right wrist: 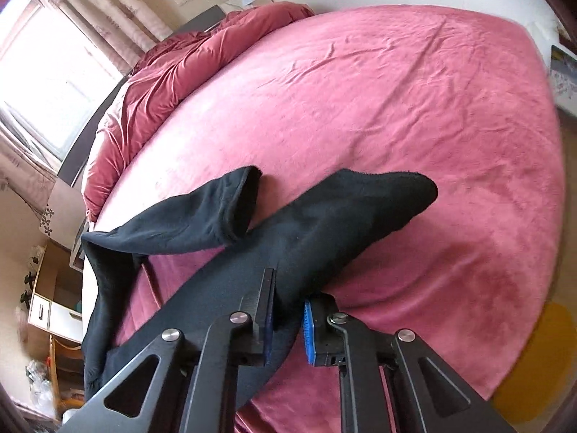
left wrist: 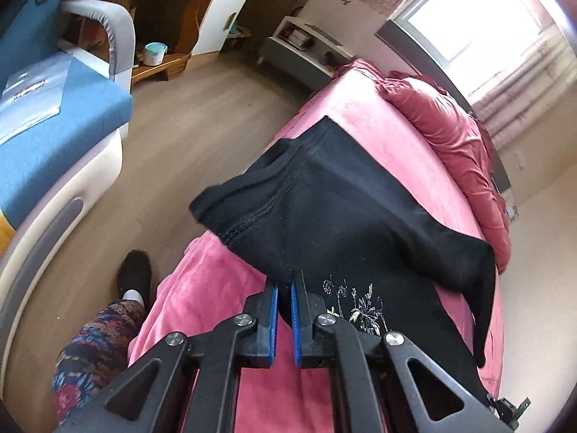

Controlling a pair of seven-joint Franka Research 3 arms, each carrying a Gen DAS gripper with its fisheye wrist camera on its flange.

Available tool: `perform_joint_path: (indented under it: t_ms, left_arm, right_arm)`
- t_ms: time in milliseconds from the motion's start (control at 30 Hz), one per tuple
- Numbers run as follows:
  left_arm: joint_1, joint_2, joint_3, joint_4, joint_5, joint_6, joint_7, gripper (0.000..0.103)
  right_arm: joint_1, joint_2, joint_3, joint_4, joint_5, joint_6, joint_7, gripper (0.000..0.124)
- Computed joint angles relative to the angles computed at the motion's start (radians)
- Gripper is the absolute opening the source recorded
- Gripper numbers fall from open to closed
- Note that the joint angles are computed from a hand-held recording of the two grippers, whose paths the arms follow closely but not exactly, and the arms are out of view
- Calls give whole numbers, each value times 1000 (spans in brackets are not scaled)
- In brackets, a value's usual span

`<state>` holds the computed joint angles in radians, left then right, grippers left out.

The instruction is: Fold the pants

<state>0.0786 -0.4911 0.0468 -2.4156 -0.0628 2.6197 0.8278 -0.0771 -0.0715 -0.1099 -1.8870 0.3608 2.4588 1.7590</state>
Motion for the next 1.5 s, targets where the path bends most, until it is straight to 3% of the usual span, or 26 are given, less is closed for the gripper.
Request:
perform_joint_path:
  t_ms: [267,433,500,567,700,800,967,1067,1200,1300,1400,1500]
  left_arm:
    - [-12,-98,-20,-88,14,-141,-5,6]
    - [-17,-67,-27,-79,41,-213,11,7]
    - [-12,-36,-35,-39,56,-266,13,14]
    - [9,-24,-53,-10,89,-318,-16,30]
    - [58,-81,-91,-15,205,-387,-90,30]
    - [74,-135,-103,-31,291,-331,-115,30]
    - [-13,-74,-55,-12,268,-174,16,30]
    - [-78,46,-35,53,186,-174,138,30]
    - [-69,220,-57,157,128,-272,190,30]
    - [-51,241,-67,188,118,-260,227,30]
    - [-40,239,-35,218,37,-193,306,30]
    - [5,312,-20,329,31,-173,330,35]
  right_arm:
    - [-45,-67,-22,-103,-63,-58,33,13]
    - [-75,-68,-26,-148,-124,-81,96,10]
    - [-76,-64,-27,-150,-125,-86,99,10]
    - [-77,-64,-21,-141,-156,-96,105,12]
    - [-91,-82,5,-124,-322,-126,211,50]
    - [-83,-130,21,-146,-399,-90,221,52]
    - [29,-126,28,-120,-201,-65,-22,52]
    - [108,-92,44,-84,-48,-107,-183,52]
    - [191,-15,89,-34,94,-191,-312,52]
    - [221,50,121,8,37,-258,-290,53]
    - [242,57,134,-4,-16,-226,-289,61]
    - [246,57,128,-6,50,-207,-340,64]
